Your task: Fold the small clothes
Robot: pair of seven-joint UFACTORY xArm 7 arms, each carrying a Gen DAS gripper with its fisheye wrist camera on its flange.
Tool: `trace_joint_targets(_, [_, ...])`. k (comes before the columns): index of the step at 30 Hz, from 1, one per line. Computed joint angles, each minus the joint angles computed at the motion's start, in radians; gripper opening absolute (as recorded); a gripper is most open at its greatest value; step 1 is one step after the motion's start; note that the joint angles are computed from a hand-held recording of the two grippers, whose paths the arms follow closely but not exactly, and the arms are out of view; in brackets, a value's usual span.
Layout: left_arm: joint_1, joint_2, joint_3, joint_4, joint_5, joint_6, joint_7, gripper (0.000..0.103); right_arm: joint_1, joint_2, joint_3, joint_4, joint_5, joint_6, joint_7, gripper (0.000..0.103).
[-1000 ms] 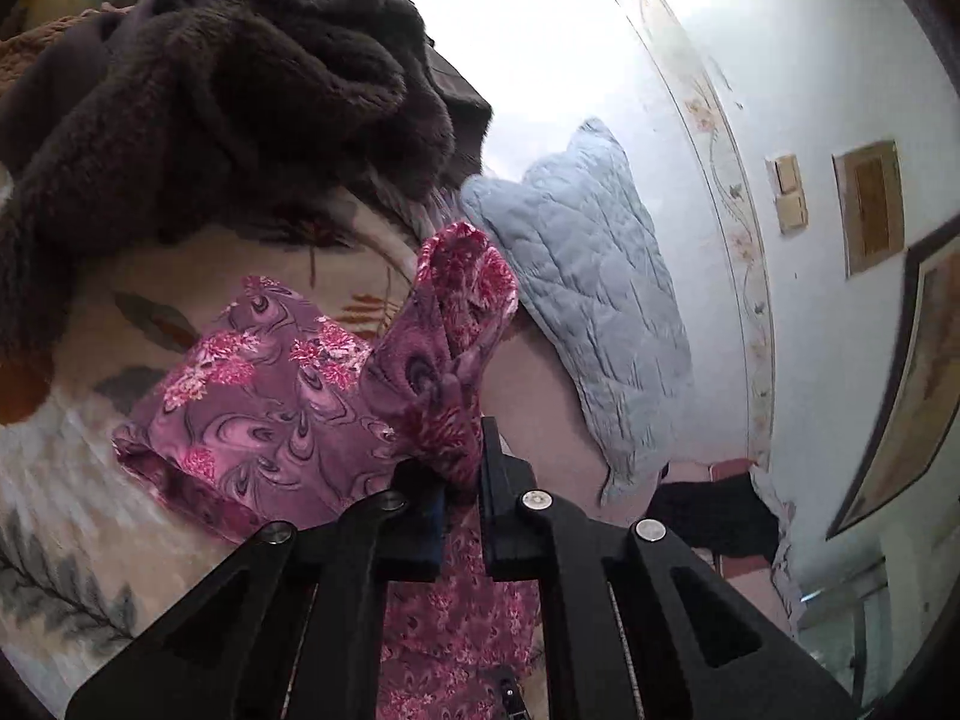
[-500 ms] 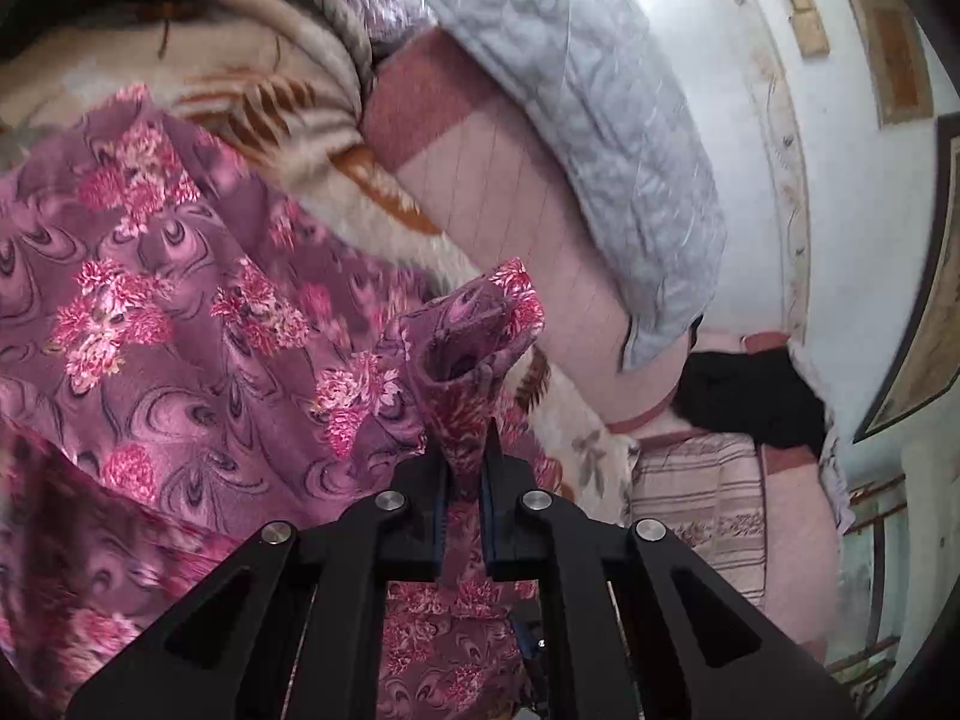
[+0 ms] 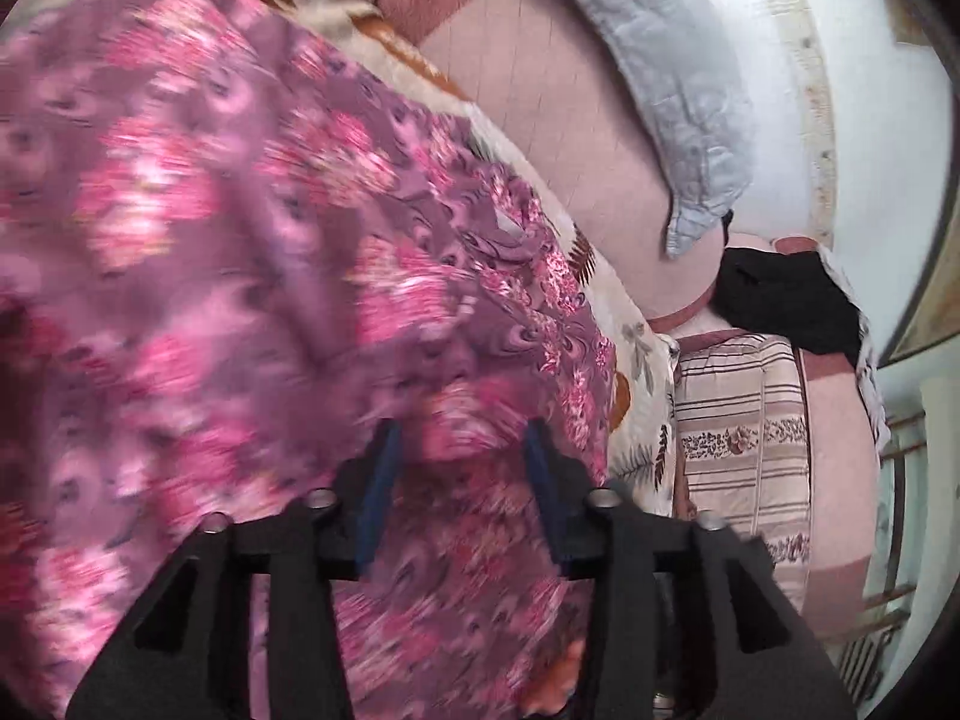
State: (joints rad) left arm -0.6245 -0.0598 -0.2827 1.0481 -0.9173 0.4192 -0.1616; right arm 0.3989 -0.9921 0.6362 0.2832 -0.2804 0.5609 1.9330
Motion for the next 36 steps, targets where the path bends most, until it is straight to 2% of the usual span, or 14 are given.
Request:
trace_joint_targets(2, [-0.003, -0.095, 0.013, -0.103, -0.056, -0.044, 0.057, 0.05, -0.021, -0.014, 0.025, 0.006, -0.021, -0.024, 0.014, 0.088])
trace_joint_targets(5, [-0.003, -0.175, 0.03, -0.215, 0.003, -0.103, 0.001, 0.05, -0.081, -0.005, 0.064, 0.018, -0.066, -0.142, 0.021, 0.089])
trace_joint_targets(7, [-0.02, -0.192, 0.053, -0.257, -0.003, -0.138, -0.004, 0.05, -0.13, 0.066, 0.078, 0.047, -0.078, -0.221, 0.0, 0.089])
trace_joint_targets(11, [-0.025, -0.2, 0.066, -0.299, 0.082, -0.191, -0.074, 0.05, -0.253, 0.272, 0.114, 0.151, -0.099, -0.34, -0.068, 0.088])
trace_joint_targets(13, [-0.062, -0.196, 0.111, -0.301, 0.034, -0.187, -0.04, 0.05, -0.316, 0.376, 0.139, 0.217, -0.121, -0.373, -0.108, 0.086])
trace_joint_targets(14, [-0.071, -0.187, 0.118, -0.298, 0.014, -0.197, -0.029, 0.05, -0.332, 0.438, 0.138, 0.245, -0.127, -0.397, -0.135, 0.075])
trace_joint_targets(15, [-0.071, -0.18, 0.119, -0.295, 0.009, -0.202, -0.032, 0.05, -0.33, 0.5, 0.13, 0.28, -0.124, -0.38, -0.166, 0.063])
trace_joint_targets(16, [-0.068, -0.171, 0.12, -0.29, 0.009, -0.202, -0.038, 0.05, -0.317, 0.549, 0.116, 0.316, -0.126, -0.341, -0.199, 0.032])
trace_joint_targets(17, [-0.072, -0.171, 0.127, -0.291, -0.01, -0.198, -0.023, 0.05, -0.306, 0.57, 0.108, 0.341, -0.137, -0.3, -0.213, 0.016])
trace_joint_targets(20, [-0.062, -0.169, 0.126, -0.281, -0.025, -0.185, -0.021, 0.05, -0.297, 0.496, 0.096, 0.319, -0.184, -0.291, -0.156, 0.011])
trace_joint_targets(22, [-0.043, -0.18, 0.115, -0.29, -0.003, -0.191, -0.051, 0.05, -0.257, 0.437, 0.06, 0.293, -0.171, -0.247, -0.153, 0.002])
trace_joint_targets(28, [-0.045, -0.201, 0.124, -0.314, -0.007, -0.215, -0.096, 0.05, -0.146, 0.311, -0.056, 0.209, -0.088, -0.215, -0.201, 0.002])
trace_joint_targets(32, [-0.062, -0.202, 0.144, -0.317, -0.044, -0.223, -0.084, 0.05, -0.16, 0.269, -0.026, 0.206, -0.066, -0.178, -0.194, 0.002])
trace_joint_targets(36, [-0.056, -0.202, 0.142, -0.316, -0.038, -0.216, -0.085, 0.05, -0.153, 0.16, -0.047, 0.157, -0.036, -0.132, -0.177, 0.002])
